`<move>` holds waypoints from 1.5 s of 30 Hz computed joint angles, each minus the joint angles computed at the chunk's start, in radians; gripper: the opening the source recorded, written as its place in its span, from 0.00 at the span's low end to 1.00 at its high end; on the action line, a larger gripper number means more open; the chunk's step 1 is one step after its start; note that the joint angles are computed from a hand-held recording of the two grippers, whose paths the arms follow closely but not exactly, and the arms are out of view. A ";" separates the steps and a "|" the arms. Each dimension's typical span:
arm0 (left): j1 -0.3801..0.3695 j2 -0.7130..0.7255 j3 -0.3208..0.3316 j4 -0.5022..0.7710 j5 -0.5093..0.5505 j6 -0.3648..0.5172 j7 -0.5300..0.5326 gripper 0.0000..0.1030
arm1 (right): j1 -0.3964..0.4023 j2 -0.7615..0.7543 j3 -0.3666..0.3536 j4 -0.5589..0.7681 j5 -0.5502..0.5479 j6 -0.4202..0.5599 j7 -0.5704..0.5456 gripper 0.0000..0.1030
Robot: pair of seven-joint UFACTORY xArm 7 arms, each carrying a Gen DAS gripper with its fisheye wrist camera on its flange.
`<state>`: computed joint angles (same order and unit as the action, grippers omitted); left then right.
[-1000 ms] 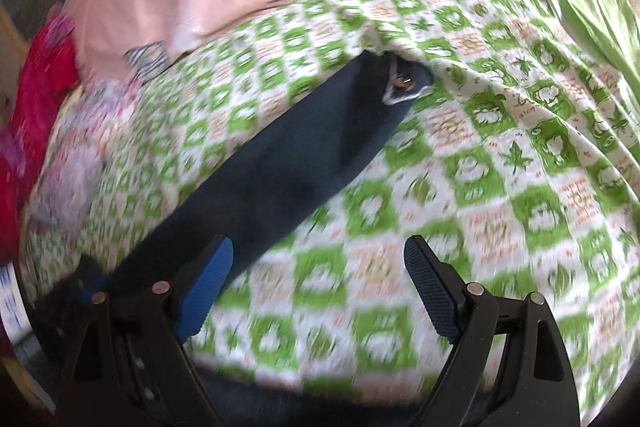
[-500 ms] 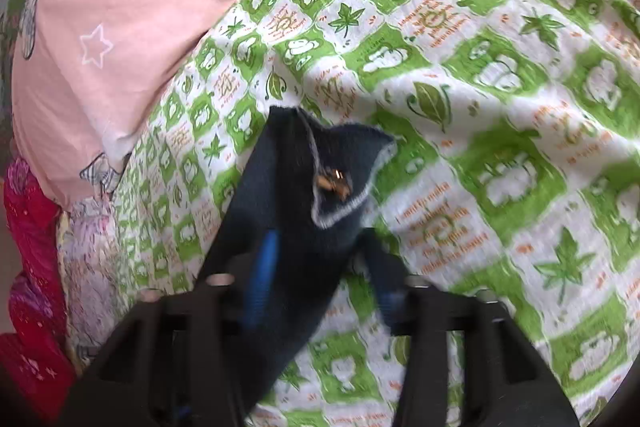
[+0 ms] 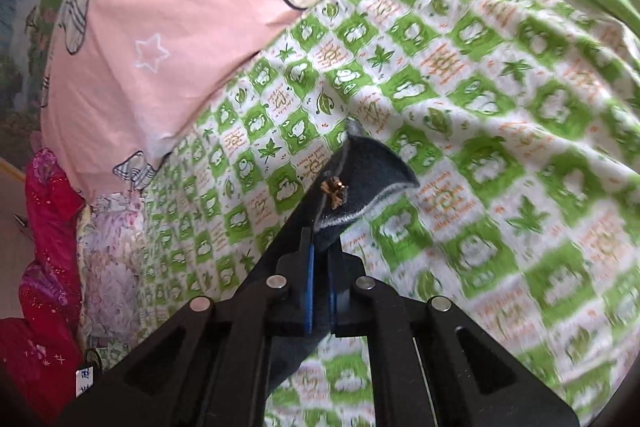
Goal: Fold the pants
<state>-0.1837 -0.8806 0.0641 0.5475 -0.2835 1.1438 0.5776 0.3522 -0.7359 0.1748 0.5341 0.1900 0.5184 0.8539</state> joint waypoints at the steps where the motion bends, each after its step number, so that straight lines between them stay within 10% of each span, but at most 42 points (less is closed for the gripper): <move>1: 0.004 -0.007 0.006 0.001 0.006 0.011 0.004 0.03 | 0.002 -0.021 -0.001 -0.006 -0.001 0.017 0.000 0.06; 5: 0.024 -0.076 -0.069 -0.064 0.080 -0.018 -0.025 0.18 | 0.010 -0.050 -0.015 -0.023 0.003 0.061 -0.018 0.06; 7: 0.008 -0.075 -0.098 -0.072 0.107 -0.024 -0.041 0.60 | 0.019 -0.058 -0.025 -0.038 0.019 0.054 -0.026 0.06; 9: -0.017 -0.088 -0.126 -0.098 0.135 -0.062 -0.042 0.70 | 0.019 -0.066 -0.025 -0.048 0.027 0.053 -0.025 0.06; 14: -0.044 -0.022 -0.187 -0.120 0.214 -0.138 -0.105 0.52 | 0.021 -0.070 -0.030 -0.070 0.045 0.026 -0.026 0.06; 18: -0.063 0.001 -0.154 -0.083 0.211 -0.113 -0.135 0.09 | 0.037 -0.067 -0.048 -0.077 0.060 -0.005 -0.053 0.06; 21: -0.057 -0.025 -0.114 -0.048 0.194 -0.055 -0.146 0.05 | 0.053 -0.086 -0.068 -0.073 0.073 0.012 -0.080 0.06; 38: -0.028 -0.298 0.006 0.014 0.109 0.275 0.079 0.07 | 0.043 -0.598 0.140 -0.116 0.066 0.486 0.241 0.06; 45: -0.024 -0.284 -0.105 -0.079 0.152 0.085 0.089 0.56 | 0.036 -0.588 0.157 -0.147 0.051 0.442 0.296 0.06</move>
<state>-0.2075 -1.1645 -0.0410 0.4681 -0.1313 1.2288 0.6664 0.3884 -1.3244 0.3315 0.3876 0.2412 0.9601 1.1496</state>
